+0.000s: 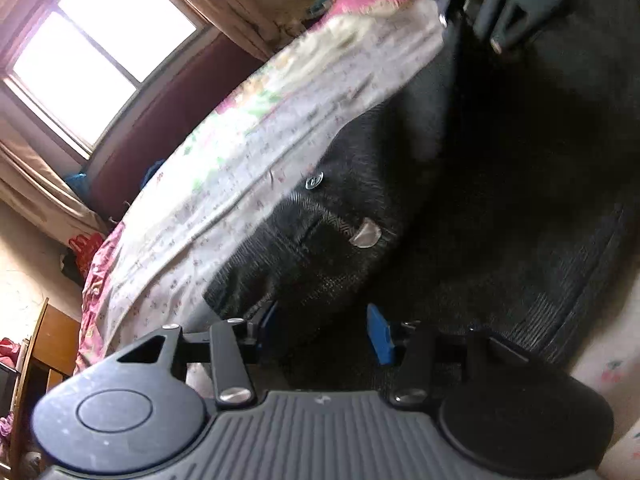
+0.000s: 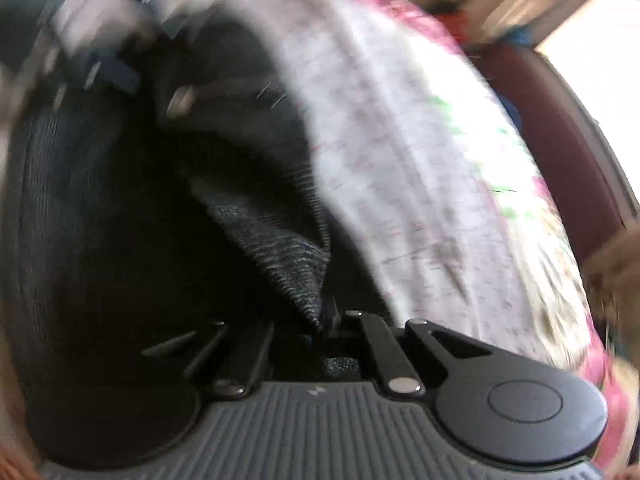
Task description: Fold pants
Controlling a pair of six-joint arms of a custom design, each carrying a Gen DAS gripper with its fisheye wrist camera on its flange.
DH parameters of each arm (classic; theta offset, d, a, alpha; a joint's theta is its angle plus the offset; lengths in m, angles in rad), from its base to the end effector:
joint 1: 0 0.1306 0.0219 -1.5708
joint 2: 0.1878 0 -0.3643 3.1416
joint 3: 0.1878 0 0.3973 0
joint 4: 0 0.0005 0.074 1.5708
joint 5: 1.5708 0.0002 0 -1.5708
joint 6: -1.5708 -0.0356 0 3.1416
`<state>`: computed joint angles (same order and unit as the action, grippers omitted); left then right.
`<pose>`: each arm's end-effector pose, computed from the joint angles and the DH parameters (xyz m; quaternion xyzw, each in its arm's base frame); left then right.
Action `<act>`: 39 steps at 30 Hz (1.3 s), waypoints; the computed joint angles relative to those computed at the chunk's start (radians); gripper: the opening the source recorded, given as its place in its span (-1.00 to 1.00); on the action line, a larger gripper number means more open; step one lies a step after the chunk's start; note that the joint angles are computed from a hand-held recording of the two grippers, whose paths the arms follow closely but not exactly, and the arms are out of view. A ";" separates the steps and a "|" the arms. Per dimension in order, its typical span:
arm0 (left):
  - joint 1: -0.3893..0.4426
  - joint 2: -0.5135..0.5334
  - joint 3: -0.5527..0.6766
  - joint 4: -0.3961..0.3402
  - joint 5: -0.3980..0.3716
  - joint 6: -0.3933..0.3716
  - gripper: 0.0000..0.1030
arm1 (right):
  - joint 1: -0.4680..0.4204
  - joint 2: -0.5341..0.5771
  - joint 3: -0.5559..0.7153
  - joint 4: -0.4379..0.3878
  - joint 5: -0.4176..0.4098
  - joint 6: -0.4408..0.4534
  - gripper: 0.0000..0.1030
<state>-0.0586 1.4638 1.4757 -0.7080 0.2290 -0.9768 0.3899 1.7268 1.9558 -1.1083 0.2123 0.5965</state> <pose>0.5304 -0.0397 0.4286 0.4874 0.7581 0.0937 0.4231 0.5588 0.2210 0.4798 -0.4113 0.8410 -0.1339 0.3249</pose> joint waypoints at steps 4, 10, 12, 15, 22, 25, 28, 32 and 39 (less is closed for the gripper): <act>0.010 -0.091 -0.090 0.059 0.048 0.030 0.31 | 0.010 -0.138 -0.022 -0.057 -0.077 -0.141 -0.95; -0.014 -0.179 -0.285 0.253 -0.066 0.065 0.44 | -0.004 -0.220 -0.189 -0.128 -0.206 -0.421 -0.96; -0.032 -0.195 -0.336 0.332 -0.103 0.036 0.45 | -0.007 -0.221 -0.194 -0.108 -0.225 -0.467 -0.96; -0.058 -0.202 -0.363 0.402 -0.117 0.018 0.47 | -0.023 -0.213 -0.125 -0.102 -0.244 -0.505 -0.96; -0.091 -0.150 -0.374 0.598 -0.172 0.055 0.71 | -0.067 -0.142 0.094 -0.171 -0.272 -0.558 -0.96; -0.096 -0.104 -0.324 0.596 -0.233 0.088 0.26 | -0.069 -0.119 0.129 -0.192 -0.267 -0.545 -0.96; -0.064 -0.087 -0.295 0.606 -0.281 0.061 -0.28 | -0.061 -0.133 0.100 -0.218 -0.257 -0.527 -0.98; 0.015 -0.111 -0.288 0.580 -0.236 -0.008 -0.34 | -0.039 -0.200 -0.022 -0.223 -0.286 -0.541 -1.00; 0.027 -0.196 -0.434 0.554 -0.223 -0.122 -0.36 | 0.038 -0.275 -0.263 -0.147 -0.235 -0.445 -0.94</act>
<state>-0.0318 1.2675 1.0421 -0.1544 0.0056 -1.0983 0.4278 1.4521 1.6933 -1.2557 -0.0226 0.1517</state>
